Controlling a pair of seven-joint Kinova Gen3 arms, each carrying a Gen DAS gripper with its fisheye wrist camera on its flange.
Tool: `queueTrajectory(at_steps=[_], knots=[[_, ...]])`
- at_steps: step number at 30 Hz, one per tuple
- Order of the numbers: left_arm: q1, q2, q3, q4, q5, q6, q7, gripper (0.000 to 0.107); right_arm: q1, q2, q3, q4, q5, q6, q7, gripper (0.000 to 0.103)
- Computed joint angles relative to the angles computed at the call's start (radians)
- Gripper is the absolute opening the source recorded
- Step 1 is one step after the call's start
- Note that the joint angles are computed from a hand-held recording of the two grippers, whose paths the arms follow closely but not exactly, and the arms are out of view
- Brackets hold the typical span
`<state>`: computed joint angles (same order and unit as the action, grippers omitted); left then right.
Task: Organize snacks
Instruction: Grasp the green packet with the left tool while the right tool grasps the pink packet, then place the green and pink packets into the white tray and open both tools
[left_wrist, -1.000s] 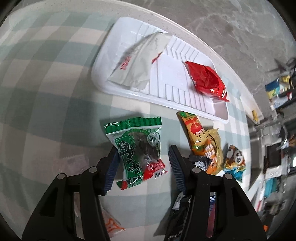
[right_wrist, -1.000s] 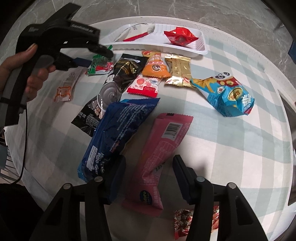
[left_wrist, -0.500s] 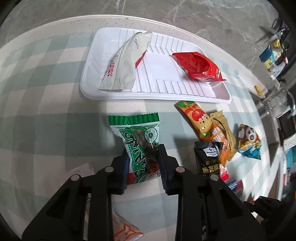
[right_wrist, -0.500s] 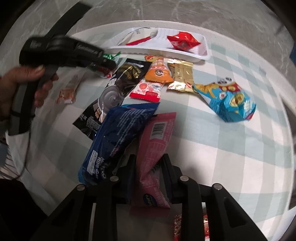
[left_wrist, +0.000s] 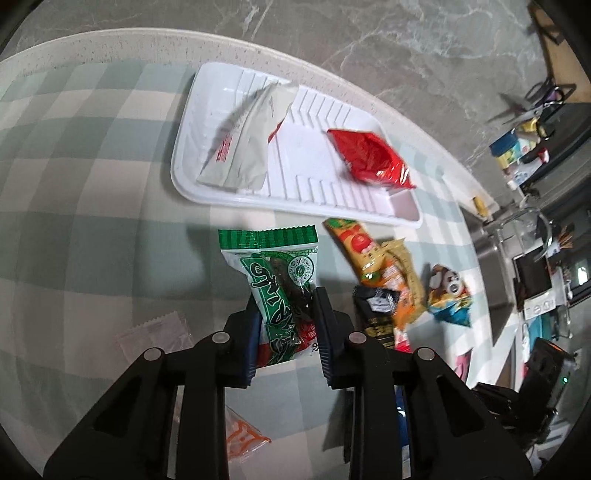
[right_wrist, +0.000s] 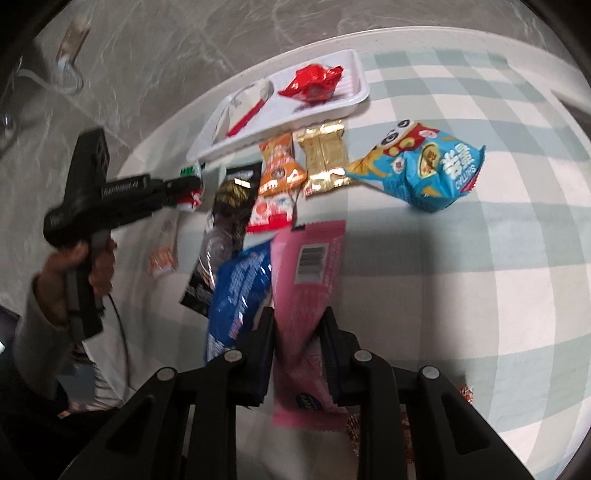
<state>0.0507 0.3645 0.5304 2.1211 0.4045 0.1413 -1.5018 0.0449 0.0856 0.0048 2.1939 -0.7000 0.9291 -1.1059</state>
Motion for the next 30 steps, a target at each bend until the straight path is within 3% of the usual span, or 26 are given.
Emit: queueTrajectory(at_steps=[7, 12, 18, 23, 30], knots=[[-0.157, -0.007, 0.132, -0.009, 0.056, 0.009, -0.078, 0.024, 0.043, 0.062, 0.004, -0.05, -0.117, 0.032, 0.062, 0.025], [-0.207, -0.006, 0.148, -0.033, 0.088, 0.031, -0.137, 0.024, 0.05, 0.116, -0.018, -0.114, -0.155, 0.034, 0.072, 0.025], [-0.179, -0.009, 0.06, -0.097, 0.114, 0.086, -0.208, 0.024, 0.057, 0.203, -0.054, -0.207, -0.207, 0.022, 0.076, 0.025], [-0.12, 0.013, -0.053, -0.184, 0.112, 0.149, -0.254, 0.024, 0.049, 0.291, -0.089, -0.295, -0.22, -0.015, 0.058, 0.025], [-0.015, 0.089, -0.206, -0.338, 0.05, 0.246, -0.263, 0.024, 0.04, 0.402, -0.141, -0.409, -0.195, -0.064, 0.008, 0.025]])
